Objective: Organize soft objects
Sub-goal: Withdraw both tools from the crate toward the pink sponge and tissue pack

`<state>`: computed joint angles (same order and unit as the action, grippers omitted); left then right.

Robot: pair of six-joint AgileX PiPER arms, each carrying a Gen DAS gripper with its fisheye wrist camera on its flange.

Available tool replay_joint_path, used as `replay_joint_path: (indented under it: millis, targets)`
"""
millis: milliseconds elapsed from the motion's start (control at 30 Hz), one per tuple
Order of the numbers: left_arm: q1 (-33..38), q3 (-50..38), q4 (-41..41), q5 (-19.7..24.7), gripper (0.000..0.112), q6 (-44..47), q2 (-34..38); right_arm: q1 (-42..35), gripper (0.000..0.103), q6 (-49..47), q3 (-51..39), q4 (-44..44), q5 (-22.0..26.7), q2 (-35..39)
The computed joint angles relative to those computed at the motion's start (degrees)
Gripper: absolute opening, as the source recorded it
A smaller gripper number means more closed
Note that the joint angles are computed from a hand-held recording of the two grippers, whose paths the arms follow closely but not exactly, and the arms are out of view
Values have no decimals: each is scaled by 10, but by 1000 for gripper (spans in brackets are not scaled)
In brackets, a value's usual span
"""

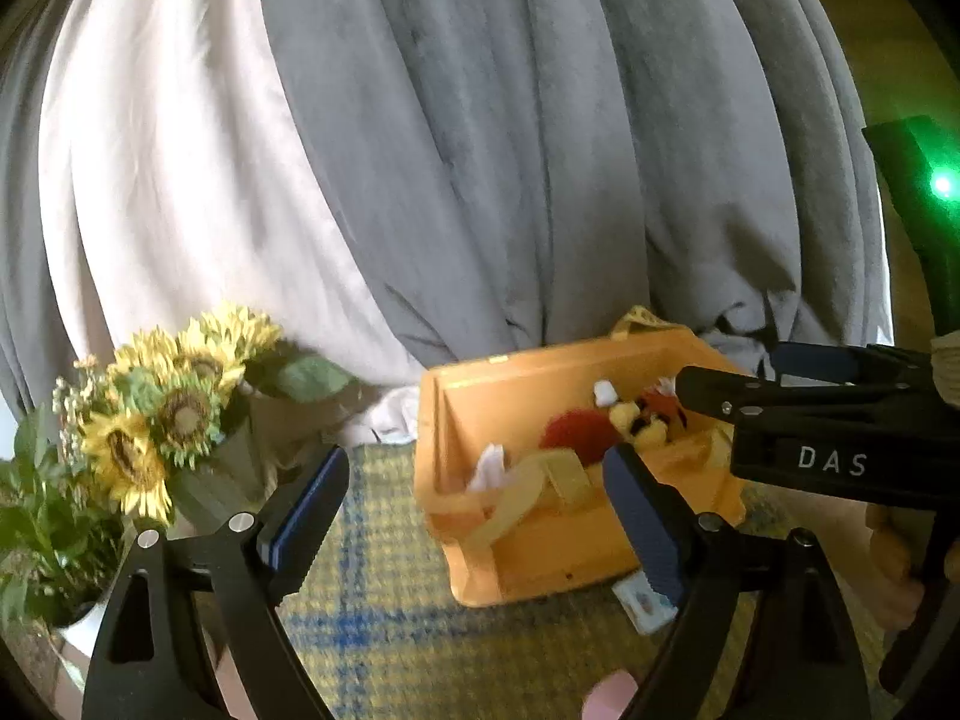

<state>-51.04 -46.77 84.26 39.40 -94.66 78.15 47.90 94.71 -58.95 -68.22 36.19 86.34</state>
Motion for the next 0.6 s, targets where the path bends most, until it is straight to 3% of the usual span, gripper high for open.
replay_joint_path:
  millis: [133, 300, 600]
  targets:
    - [-25, 14, -22, 19, 87, 2, -3, 8, 84, 0, 21, 13, 2, -7]
    - [-35, 29, -63, 7, 87, 17, 3, 8, 84, -18, 41, 45, -13, -3]
    - [-19, 32, -146, -59, 87, 93, 36, -20, 84, -89, 66, 135, -70, 24]
